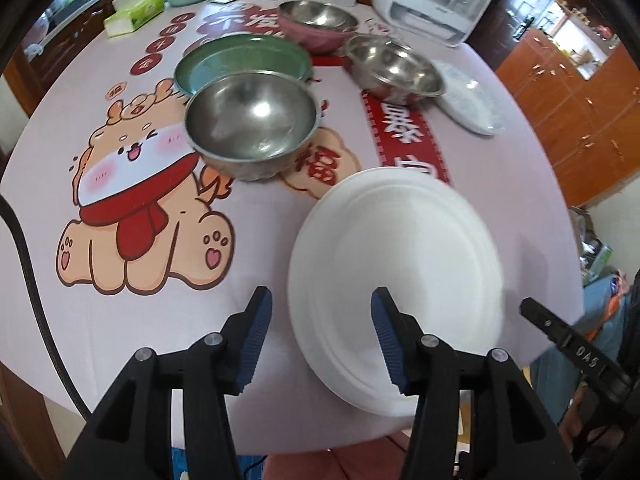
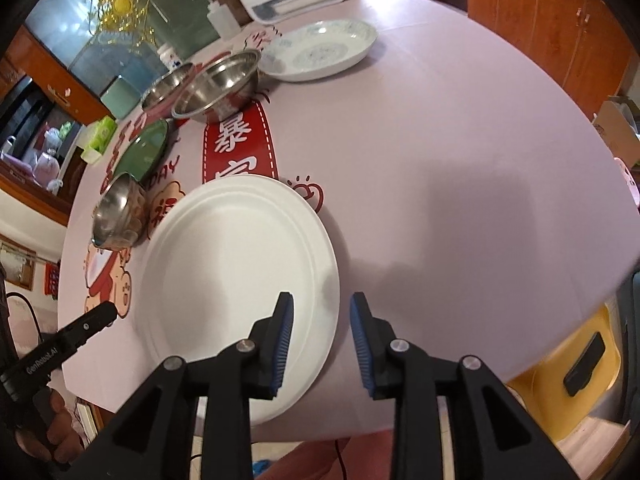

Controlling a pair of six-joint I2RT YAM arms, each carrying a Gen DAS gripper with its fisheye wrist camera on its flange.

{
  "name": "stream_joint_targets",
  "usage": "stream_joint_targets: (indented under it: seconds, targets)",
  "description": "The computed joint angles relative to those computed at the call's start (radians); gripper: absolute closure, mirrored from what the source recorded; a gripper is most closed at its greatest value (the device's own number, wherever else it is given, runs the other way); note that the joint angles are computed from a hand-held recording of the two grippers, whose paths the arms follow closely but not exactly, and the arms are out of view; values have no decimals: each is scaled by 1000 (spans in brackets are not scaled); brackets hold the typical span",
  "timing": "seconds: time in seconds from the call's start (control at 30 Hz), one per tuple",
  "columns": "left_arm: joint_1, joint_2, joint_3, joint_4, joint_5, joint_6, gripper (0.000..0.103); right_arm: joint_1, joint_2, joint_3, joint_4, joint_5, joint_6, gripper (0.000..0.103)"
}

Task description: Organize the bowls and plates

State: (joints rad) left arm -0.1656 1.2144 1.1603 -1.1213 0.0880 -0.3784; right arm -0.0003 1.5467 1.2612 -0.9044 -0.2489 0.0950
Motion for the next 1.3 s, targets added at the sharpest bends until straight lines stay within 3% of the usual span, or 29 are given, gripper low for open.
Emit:
stream_joint_targets:
  seconds: [0.33,0.43,0.67,1.03,1.3]
  targets:
    - [-99,-6,112,-45,-2,-6,45,-31,-156,-78,-25,-20,0,57]
    - [-115,5,154,-63,4,-18,39,-52,-161,-67,-19,-36,-10,55]
    - [-172,62,274,-88,-3,-98,38,-122,-80,28,-27,-101,-74,50]
    - [-311,266,520,-108,-121,-284,34,-211,229,421,-167,-197,-265,50]
    - [-364,478,735,-163,-178,-362,34,-250,536,846,-348,-247,-391,50]
